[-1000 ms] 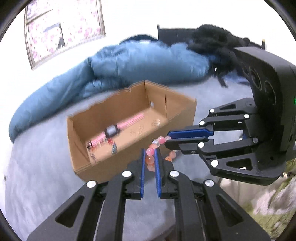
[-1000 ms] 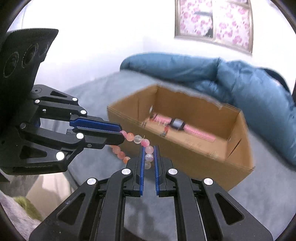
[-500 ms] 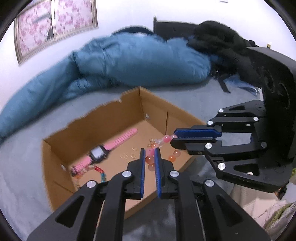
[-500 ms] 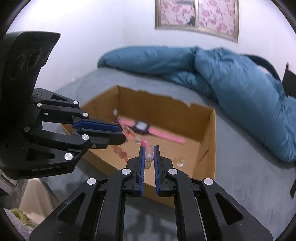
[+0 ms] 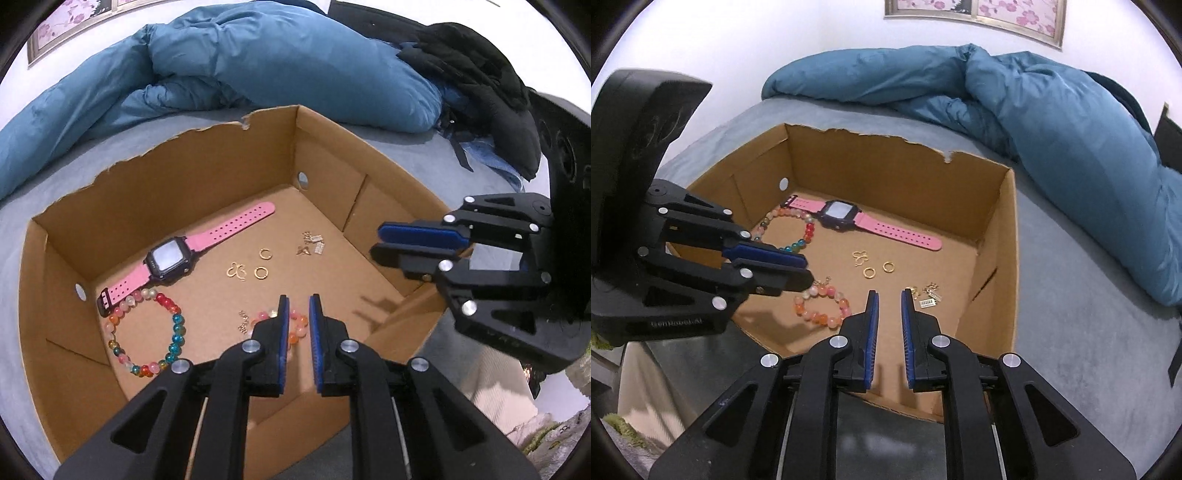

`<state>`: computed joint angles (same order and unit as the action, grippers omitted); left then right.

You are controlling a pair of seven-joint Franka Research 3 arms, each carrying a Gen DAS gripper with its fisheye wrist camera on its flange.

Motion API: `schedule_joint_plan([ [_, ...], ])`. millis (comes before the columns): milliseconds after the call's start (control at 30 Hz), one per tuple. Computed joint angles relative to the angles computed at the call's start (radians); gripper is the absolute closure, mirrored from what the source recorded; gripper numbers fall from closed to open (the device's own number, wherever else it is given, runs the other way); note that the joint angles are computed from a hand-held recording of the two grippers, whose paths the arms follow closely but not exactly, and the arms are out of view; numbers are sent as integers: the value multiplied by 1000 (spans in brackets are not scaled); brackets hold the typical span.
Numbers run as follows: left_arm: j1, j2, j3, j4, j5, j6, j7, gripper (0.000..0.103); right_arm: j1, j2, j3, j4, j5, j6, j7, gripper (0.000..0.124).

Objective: Organize jewelry

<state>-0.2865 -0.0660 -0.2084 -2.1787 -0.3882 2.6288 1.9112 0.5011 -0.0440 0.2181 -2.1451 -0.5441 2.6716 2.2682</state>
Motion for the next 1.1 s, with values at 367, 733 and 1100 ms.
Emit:
schedule_joint_plan([
  [367,-2,-199,56,-182,-40,171,-48,73,-52,-112,45,-71,-165,6,226,99],
  [733,195,-323,9,-281,287,116,-533,30,-123,-149,62,-110,-68,12,374,84],
  [1100,55,-257,99,-250,166,21,-523,30,-58,-77,31,-62,143,-71,270,78],
])
